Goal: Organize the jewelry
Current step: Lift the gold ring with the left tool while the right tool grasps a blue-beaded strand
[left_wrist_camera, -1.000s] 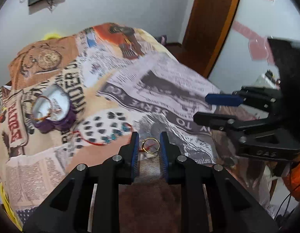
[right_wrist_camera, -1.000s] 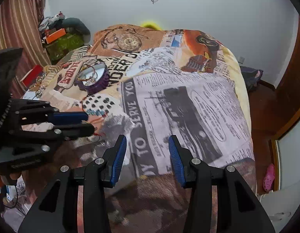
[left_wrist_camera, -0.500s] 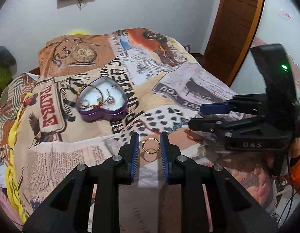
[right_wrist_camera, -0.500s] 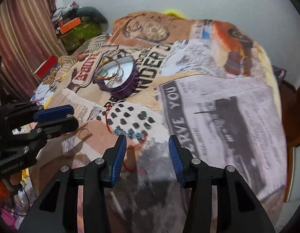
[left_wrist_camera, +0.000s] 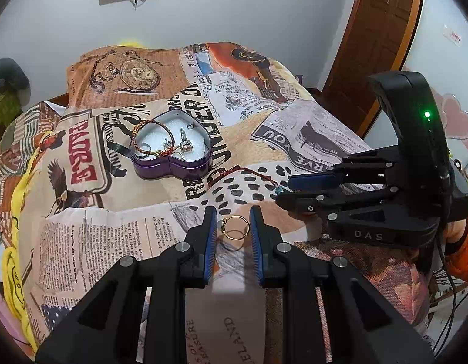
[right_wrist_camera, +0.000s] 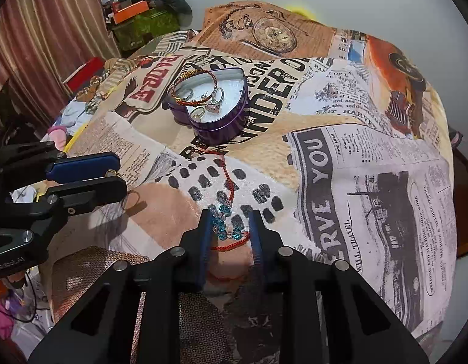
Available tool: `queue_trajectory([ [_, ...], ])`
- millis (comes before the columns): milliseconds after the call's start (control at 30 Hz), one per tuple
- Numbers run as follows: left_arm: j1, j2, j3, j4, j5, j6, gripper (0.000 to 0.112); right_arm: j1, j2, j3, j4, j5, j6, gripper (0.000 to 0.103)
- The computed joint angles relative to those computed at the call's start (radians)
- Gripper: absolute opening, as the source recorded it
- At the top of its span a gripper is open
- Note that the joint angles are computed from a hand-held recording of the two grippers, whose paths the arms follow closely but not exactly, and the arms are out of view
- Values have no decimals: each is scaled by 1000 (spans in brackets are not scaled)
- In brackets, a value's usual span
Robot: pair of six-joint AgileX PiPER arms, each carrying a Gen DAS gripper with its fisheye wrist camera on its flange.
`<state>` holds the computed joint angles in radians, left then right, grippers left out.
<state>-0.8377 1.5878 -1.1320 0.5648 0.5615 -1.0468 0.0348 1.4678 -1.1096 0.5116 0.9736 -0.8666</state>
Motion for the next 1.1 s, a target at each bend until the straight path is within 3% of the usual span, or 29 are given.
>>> queue_trajectory([
  [33, -1, -1, -1, 0, 2, -1, 21, -14, 10, -13, 21, 30, 0, 8],
  [67, 1, 0, -5, -6, 4, 5, 20, -22, 14, -22, 28, 48, 8, 7],
  [633, 35, -41, -76, 59, 87, 20, 21, -39, -50, -162, 169, 81, 31, 7],
  [1100, 167, -19, -134, 43, 53, 103, 21, 23, 51, -334, 215, 49, 113, 7],
])
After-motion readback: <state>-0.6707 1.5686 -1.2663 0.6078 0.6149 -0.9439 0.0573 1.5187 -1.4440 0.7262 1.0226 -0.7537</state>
